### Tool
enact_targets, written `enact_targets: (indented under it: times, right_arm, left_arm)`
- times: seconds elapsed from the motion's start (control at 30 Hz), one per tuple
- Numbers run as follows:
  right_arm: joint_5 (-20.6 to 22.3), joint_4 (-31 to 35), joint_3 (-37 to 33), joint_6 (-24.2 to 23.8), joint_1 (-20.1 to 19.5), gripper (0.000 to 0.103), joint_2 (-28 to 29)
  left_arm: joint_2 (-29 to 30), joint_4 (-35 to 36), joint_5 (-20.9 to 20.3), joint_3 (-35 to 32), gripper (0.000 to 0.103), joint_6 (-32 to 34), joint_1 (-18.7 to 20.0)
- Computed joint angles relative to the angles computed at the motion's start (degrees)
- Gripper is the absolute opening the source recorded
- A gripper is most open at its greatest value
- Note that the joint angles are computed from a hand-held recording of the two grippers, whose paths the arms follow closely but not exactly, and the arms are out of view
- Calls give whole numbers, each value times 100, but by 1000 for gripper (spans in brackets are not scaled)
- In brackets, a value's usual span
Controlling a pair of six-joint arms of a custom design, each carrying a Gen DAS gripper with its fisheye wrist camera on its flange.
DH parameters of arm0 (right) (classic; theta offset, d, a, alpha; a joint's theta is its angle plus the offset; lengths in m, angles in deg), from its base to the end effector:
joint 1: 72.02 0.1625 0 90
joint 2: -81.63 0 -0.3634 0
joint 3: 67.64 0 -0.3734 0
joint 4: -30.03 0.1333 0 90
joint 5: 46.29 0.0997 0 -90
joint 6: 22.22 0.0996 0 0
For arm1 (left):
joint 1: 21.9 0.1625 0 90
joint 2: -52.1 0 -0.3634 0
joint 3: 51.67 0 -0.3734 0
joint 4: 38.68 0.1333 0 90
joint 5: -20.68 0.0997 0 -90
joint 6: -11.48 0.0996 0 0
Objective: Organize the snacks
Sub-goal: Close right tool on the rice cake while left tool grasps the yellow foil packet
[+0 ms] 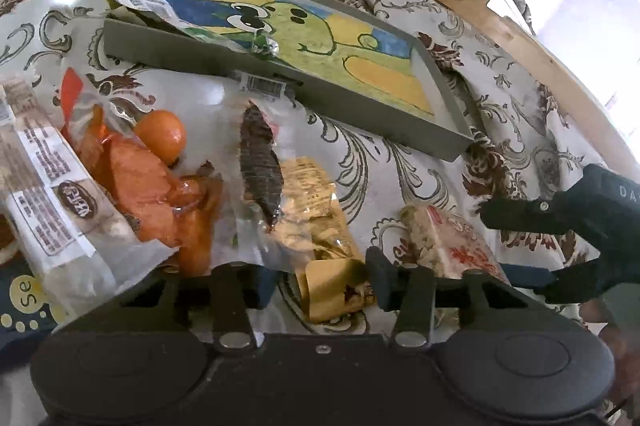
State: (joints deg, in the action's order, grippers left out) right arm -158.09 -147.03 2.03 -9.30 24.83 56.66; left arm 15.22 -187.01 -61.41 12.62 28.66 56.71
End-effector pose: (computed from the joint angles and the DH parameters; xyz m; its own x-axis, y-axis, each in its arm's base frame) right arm 0.1828 -0.7141 0.0521 -0.9473 0.2982 0.1168 0.1269 0.6843 -0.7181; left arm -0.0057 -0.7725 0.1753 -0.8910 0.3691 -0.2646 0.4528 0.7662 -0.4560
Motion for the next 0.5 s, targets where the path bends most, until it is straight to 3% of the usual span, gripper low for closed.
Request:
enact_targets:
  times: [0.23, 0.5]
  right_arm:
    - [-286, 436, -186, -99, 67, 92, 92]
    - [-221, 449, -162, -57, 33, 93, 75]
  left_arm:
    - [-124, -179, -349, 261, 39, -124, 48]
    - [-97, -59, -363, 275, 43, 159, 26]
